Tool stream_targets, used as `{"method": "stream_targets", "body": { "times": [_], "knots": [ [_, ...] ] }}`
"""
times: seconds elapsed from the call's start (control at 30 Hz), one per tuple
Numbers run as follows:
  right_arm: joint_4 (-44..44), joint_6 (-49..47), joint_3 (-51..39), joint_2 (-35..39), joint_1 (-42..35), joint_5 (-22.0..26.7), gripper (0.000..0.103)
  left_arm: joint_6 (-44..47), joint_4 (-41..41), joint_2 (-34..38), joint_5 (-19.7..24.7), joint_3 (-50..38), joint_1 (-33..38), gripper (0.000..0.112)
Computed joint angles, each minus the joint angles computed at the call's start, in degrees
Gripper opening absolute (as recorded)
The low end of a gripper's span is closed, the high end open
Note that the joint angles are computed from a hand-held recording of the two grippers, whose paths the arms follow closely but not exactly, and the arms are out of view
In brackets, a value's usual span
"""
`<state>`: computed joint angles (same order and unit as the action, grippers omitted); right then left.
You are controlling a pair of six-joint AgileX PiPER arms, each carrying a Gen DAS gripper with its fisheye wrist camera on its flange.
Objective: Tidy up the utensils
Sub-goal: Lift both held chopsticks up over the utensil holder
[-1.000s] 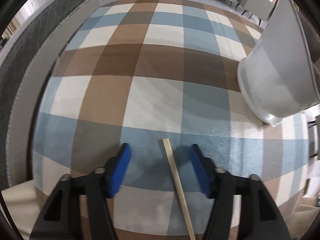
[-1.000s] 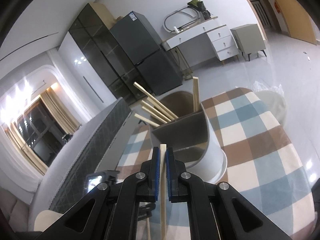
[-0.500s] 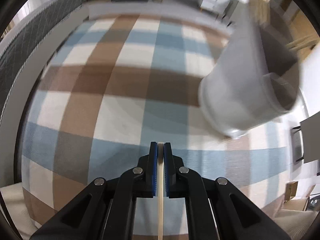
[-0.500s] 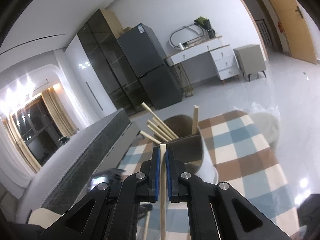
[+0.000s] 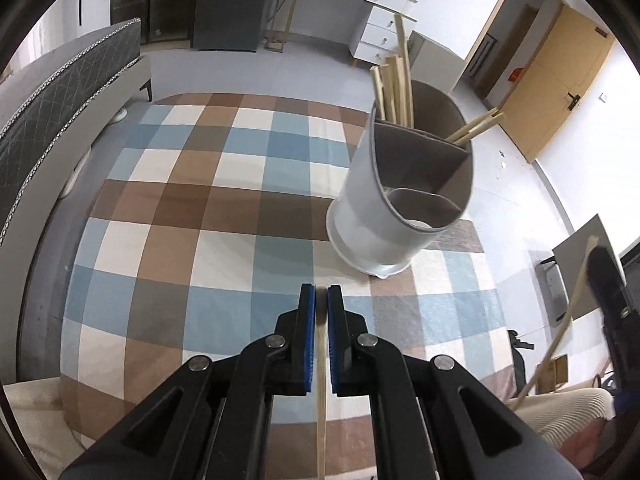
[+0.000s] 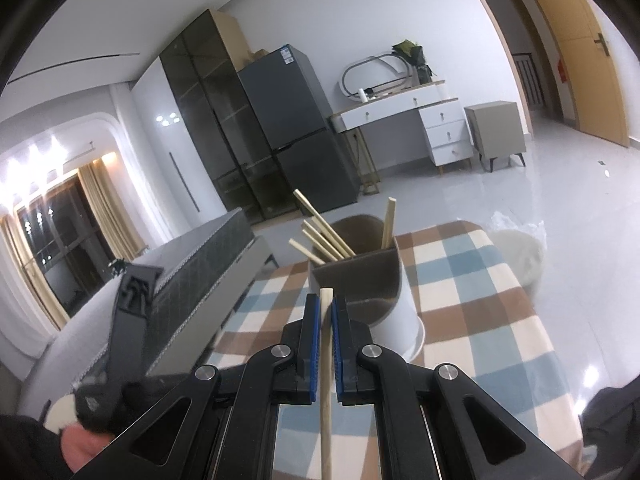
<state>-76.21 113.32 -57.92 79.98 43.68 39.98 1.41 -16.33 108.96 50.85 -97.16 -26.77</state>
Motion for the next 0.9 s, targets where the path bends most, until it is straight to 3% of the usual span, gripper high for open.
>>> {"method": "stream_targets", "body": {
  "times": [0.27, 0.57, 0.9],
  "knots": [
    [1.2, 0.4, 0.7, -1.2, 2.3, 3.4, 0.005, 3.6, -4.6, -4.0, 0.9, 0.8, 0.5, 0.001],
    [-0.6, -0.5, -1.2, -1.0, 2.8, 4.1, 0.005, 5.9, -10.4, -6.1, 1.9, -4.1, 1.9, 0.001],
    [-2.7, -7.9, -7.2, -0.3, -0.9, 2.3, 0.005, 5.1, -14.2, 0.2, 7.6, -21.3, 2.9, 0.001]
  ]
}}
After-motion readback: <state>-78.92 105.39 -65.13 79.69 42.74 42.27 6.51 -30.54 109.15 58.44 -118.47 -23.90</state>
